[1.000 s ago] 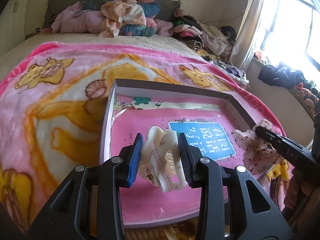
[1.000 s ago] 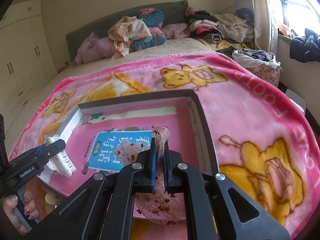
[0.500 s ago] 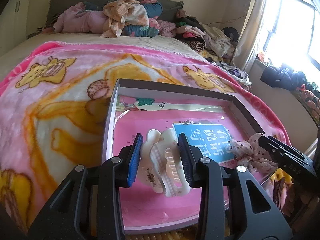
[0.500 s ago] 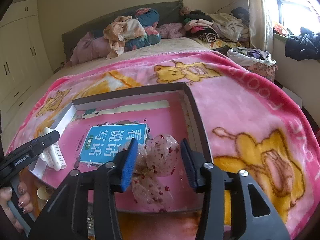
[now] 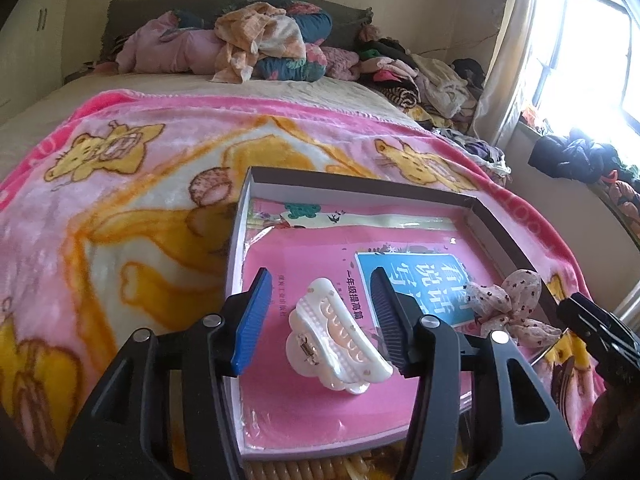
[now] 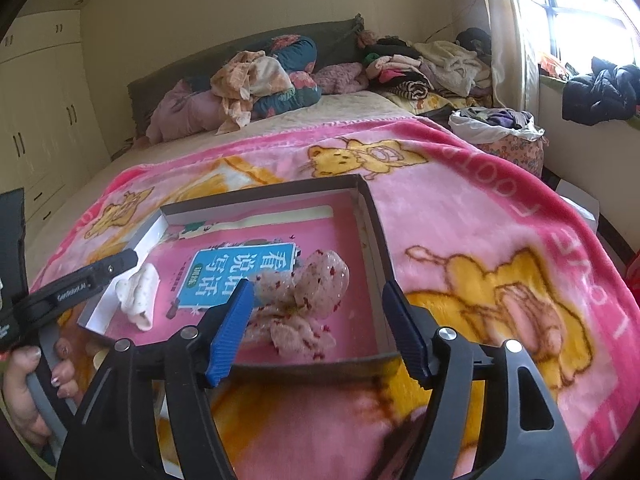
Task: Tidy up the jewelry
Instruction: 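Open the left tool to drop the clip while the right tool releases the bow into the tray, then move the left tool to the clear comb bag while the right tool approaches the yellow bangle bag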
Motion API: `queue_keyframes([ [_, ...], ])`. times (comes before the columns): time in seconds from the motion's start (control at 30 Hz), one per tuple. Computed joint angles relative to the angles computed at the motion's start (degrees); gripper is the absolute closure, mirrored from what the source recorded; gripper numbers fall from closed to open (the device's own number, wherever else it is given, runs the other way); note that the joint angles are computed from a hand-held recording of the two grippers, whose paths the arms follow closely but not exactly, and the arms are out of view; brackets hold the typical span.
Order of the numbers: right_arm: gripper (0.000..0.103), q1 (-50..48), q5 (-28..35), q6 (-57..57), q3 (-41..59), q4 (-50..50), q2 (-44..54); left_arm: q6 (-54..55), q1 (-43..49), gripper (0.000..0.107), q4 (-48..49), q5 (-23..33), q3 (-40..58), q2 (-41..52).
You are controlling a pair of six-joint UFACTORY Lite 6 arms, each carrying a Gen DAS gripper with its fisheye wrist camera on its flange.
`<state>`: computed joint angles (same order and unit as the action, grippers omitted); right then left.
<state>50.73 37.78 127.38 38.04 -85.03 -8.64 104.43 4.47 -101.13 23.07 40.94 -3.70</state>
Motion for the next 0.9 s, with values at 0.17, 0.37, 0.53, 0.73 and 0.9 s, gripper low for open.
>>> queue_keyframes([
  [0.17, 0.034, 4.1, 3.5, 0.1, -1.9, 2.1, -3.0, -1.6, 0.7, 0.054, 2.0, 0.2, -3.2, -5.1],
  [0.37, 0.030, 9.7, 7.8, 0.7, -3.8, 4.6, -5.7, -4.5, 1.9, 0.041, 5.7, 0.4, -8.8, -13.7],
  [0.53, 0.028, 14.9, 11.7, 1.2, -5.0, 6.7, -7.3, -7.7, 3.8, 0.023, 10.2, 1.6, -13.8, -22.0],
  [0.73, 0.026, 20.7, 16.3, 1.0, -5.2, 9.0, -9.2, -13.6, 7.1, 0.016, 17.8, 4.8, -18.1, -31.1],
  [0.9, 0.025, 25.6, 19.6, 1.5, -5.8, 11.1, -10.4, -18.2, 10.5, 0.016, 24.1, 8.4, -20.4, -36.2],
])
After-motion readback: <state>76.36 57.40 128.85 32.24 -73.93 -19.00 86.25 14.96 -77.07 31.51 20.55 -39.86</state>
